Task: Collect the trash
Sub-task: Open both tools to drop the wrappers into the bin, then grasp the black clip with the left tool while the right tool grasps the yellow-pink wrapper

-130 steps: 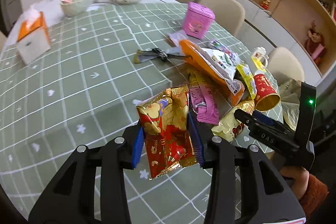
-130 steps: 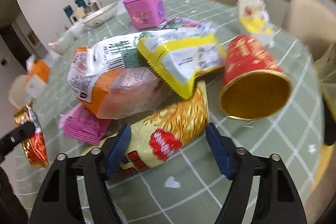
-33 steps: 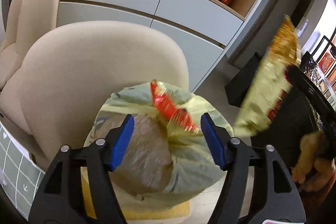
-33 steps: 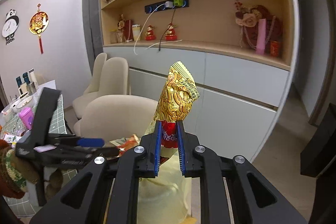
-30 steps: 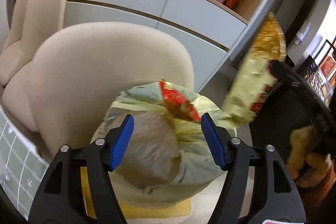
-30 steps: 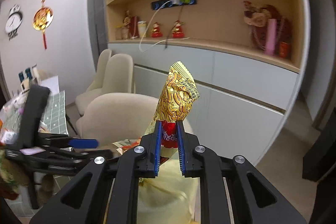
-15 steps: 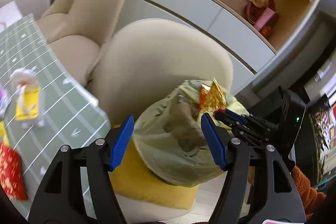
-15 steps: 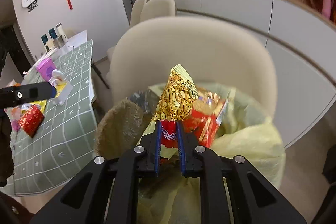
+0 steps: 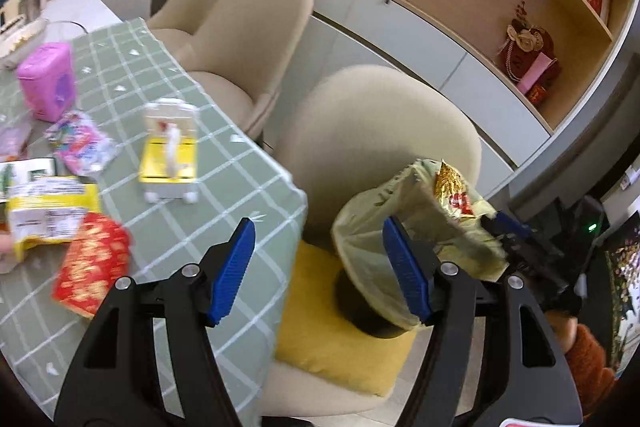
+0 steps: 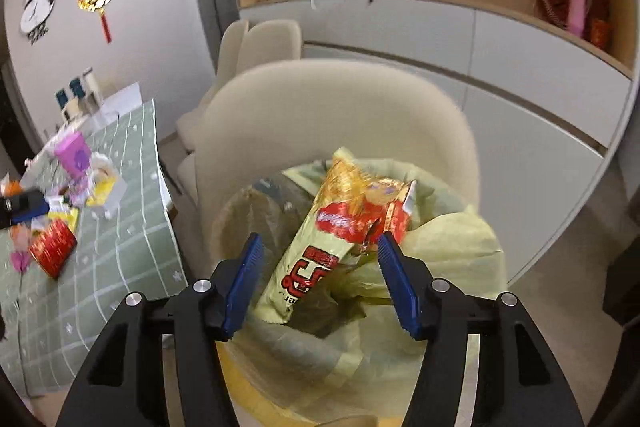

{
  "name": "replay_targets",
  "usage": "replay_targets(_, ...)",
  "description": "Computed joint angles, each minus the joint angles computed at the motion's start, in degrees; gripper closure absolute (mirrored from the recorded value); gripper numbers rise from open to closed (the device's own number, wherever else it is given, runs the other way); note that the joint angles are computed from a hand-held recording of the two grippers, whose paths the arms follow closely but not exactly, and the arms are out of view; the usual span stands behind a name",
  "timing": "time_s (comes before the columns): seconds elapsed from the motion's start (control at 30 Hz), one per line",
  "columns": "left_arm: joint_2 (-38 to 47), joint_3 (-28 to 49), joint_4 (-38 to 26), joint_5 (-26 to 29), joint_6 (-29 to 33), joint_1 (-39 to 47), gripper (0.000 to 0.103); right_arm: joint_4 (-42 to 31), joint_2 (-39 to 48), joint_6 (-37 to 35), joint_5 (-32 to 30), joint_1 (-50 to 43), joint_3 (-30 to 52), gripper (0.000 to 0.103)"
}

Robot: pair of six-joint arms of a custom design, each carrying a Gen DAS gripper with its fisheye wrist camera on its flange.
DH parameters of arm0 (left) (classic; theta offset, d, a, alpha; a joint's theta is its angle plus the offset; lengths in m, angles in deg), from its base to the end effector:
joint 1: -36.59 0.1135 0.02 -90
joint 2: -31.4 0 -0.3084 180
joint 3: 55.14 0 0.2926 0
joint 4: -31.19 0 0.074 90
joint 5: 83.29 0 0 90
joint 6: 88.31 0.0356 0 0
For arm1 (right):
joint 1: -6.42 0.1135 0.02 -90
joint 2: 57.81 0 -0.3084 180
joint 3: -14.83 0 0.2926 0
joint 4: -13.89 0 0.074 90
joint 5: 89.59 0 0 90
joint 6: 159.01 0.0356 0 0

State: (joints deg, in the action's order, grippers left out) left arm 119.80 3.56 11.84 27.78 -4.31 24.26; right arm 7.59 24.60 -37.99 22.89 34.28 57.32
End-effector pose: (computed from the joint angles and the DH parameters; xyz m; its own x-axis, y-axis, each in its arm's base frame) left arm 0.3253 -0.0842 0.1958 -0.7787 0.0704 -0.6234 0.3500 0.8734 -0.3386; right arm 0.2518 0.1177 0.1543 -0.6490 0.1955 -0.7352 0.1593 0.9799 0.1200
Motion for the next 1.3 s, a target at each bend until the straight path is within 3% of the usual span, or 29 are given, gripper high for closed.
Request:
replay_targets(0.2,-5.63,-4.83,-0.69,2.12,7.74,9.41,0.04,-4.36,-3.61,7.36,6.33,10.1,2.72,0.036)
replay_targets(0.4,-8.23,-4.92,-5.52,9.1,20.54,25.98,0.04,-9.45,4.77,12.53,10.11,22.27,14.52,0.032)
replay_targets(0.53,-4.76,-1.5,-8.16,15.27,30.52,40.27,0.04,-13.72,14.59,15.52,13.01,28.6,26.59,0.032)
replay_targets(0.73,10.34,12.78,-15.4,21.3,44.66,56.03,0.04,-18.34,29.16,14.97,13.05,33.71,44.17,0.033)
replay_targets(0.87,19.9,23.17,-19.86,22.11,52.58,60.17,0.04,-23.83,37.02,18.13,13.97,35.43,54.97,0.033)
replay_targets(1.0,29.44,34.3,-26.04,20.81,58.31,60.72,0.041,-31.44,43.41,23.01,14.32,36.36,65.22,0.033)
replay_targets(1.1,35.92,42.28,-30.71,19.48,61.57,59.31,0.052,-36.2,47.11,26.43,14.52,36.89,71.05,0.033)
replay_targets(1.3,45.04,53.22,-32.61,16.0,61.12,53.61,0.053,-43.61,52.2,32.41,12.01,37.84,78.67,0.033)
